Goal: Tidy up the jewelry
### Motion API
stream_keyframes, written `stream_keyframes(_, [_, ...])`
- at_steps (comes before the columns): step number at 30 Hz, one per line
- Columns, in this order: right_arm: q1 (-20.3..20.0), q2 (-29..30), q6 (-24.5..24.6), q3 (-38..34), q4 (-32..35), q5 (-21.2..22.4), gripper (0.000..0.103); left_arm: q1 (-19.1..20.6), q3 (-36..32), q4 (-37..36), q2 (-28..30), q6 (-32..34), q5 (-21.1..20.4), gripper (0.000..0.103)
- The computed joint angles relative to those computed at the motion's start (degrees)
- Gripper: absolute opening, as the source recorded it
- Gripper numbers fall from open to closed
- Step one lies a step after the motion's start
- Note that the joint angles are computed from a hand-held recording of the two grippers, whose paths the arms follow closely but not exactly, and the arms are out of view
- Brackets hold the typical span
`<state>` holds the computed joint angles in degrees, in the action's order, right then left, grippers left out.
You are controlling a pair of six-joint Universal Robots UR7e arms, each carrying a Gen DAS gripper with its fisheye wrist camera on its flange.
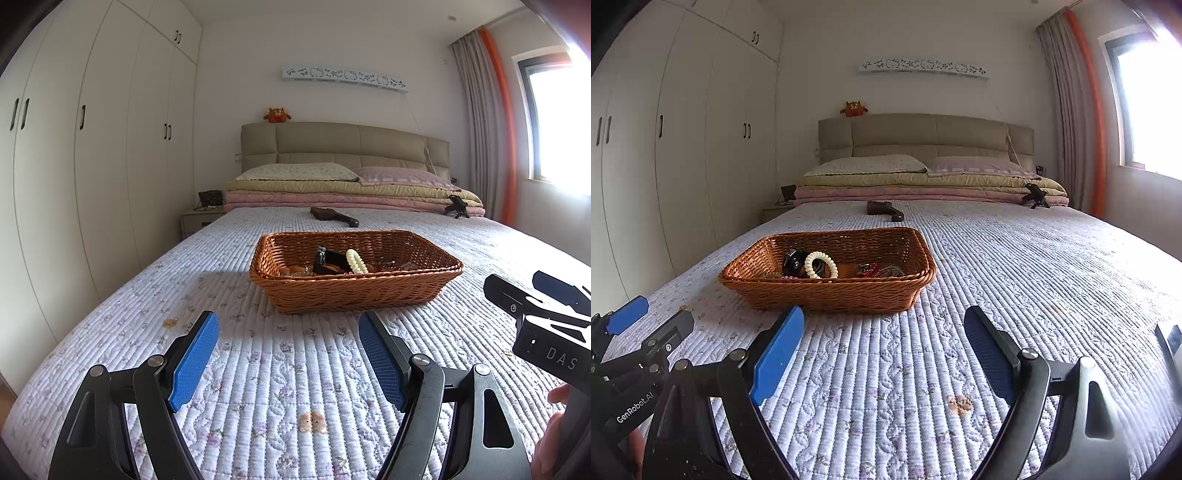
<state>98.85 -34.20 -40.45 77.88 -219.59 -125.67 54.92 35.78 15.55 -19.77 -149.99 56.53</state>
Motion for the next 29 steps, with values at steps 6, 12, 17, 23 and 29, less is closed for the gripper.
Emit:
stream_keyframes(6, [0.03,0.10,-0.03,-0.12,-0.02,-0.10,0.090,-0.22,0.38,-0.61,-0.20,-0.20,-0.59,0.079])
stream_keyframes(12, [0.04,0.15,0.00,-0.16,-0.04,-0.12,0.090,-0.42,0.88,-1.32,-0.33,0.22,-1.07,0.079])
stream_keyframes(17, [0.05,0.19,-0.03,-0.21,-0.03,-0.16,0.090,-0.44,0.76,-1.20,-0.31,-0.05,-1.22,0.079])
stream_keyframes(23, [0.06,0.26,0.02,-0.31,-0.02,-0.19,0.090,-0.50,-0.02,-0.59,0.16,0.56,-1.42,0.079])
stream_keyframes(29, [0.05,0.24,0.05,-0.27,-0.04,-0.14,0.090,-0.79,4.22,-5.21,-1.76,2.28,-1.69,0.079])
